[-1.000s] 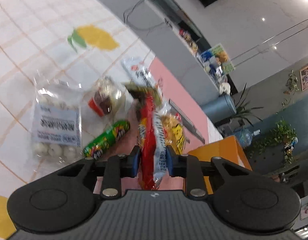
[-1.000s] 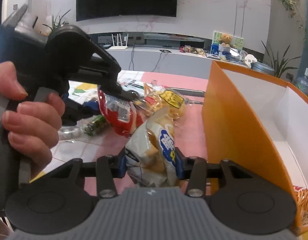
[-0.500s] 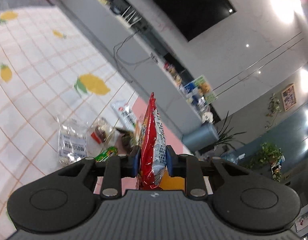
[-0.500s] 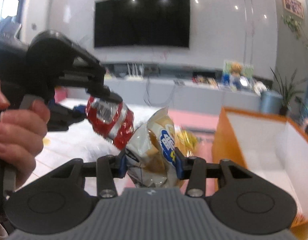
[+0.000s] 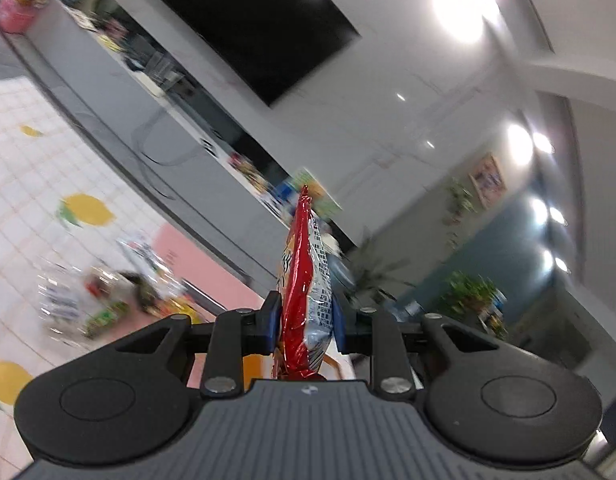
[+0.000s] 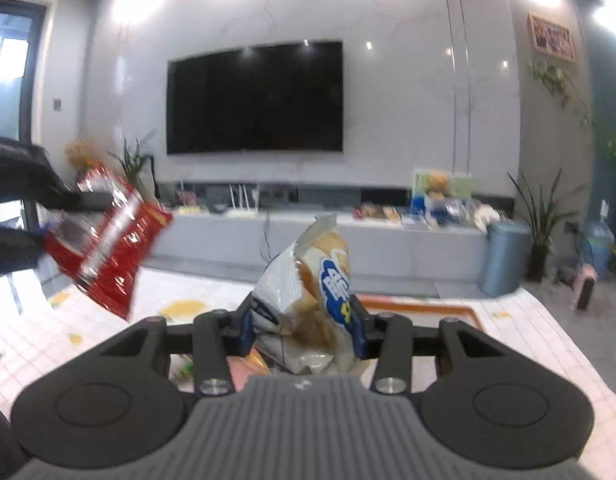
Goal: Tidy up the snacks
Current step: 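Carry both chip bags over the orange box and release them inside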
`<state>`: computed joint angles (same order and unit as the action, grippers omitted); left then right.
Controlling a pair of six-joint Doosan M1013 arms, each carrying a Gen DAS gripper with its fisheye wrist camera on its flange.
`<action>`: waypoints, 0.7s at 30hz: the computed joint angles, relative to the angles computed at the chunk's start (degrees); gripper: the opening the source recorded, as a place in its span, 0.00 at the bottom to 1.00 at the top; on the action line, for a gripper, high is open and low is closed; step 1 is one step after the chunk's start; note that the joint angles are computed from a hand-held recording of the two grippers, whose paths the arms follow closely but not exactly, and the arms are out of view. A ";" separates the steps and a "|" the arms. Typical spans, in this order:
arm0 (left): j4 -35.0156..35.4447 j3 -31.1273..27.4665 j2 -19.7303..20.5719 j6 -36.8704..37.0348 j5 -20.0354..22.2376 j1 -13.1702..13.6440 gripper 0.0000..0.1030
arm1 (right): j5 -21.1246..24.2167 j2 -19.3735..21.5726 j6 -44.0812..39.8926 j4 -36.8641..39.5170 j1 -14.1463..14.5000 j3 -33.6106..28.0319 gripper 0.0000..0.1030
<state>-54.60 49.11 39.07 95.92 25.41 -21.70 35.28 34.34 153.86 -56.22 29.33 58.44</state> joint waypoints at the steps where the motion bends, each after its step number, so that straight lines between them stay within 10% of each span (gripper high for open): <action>1: -1.31 -0.67 0.41 1.45 1.23 -0.15 0.28 | 1.98 -0.32 -1.41 0.82 -0.16 0.23 0.42; 10: -3.42 -8.67 6.20 1.88 12.24 -1.13 0.28 | 8.57 0.56 -14.98 20.92 -3.42 -1.16 0.42; 21: -2.37 -14.00 10.82 -0.18 18.55 -1.57 0.28 | 27.69 10.70 -40.19 31.81 -5.60 -15.69 0.45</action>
<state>-56.97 35.11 49.89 95.74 43.97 -23.27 62.98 45.04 113.67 -24.41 23.73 42.75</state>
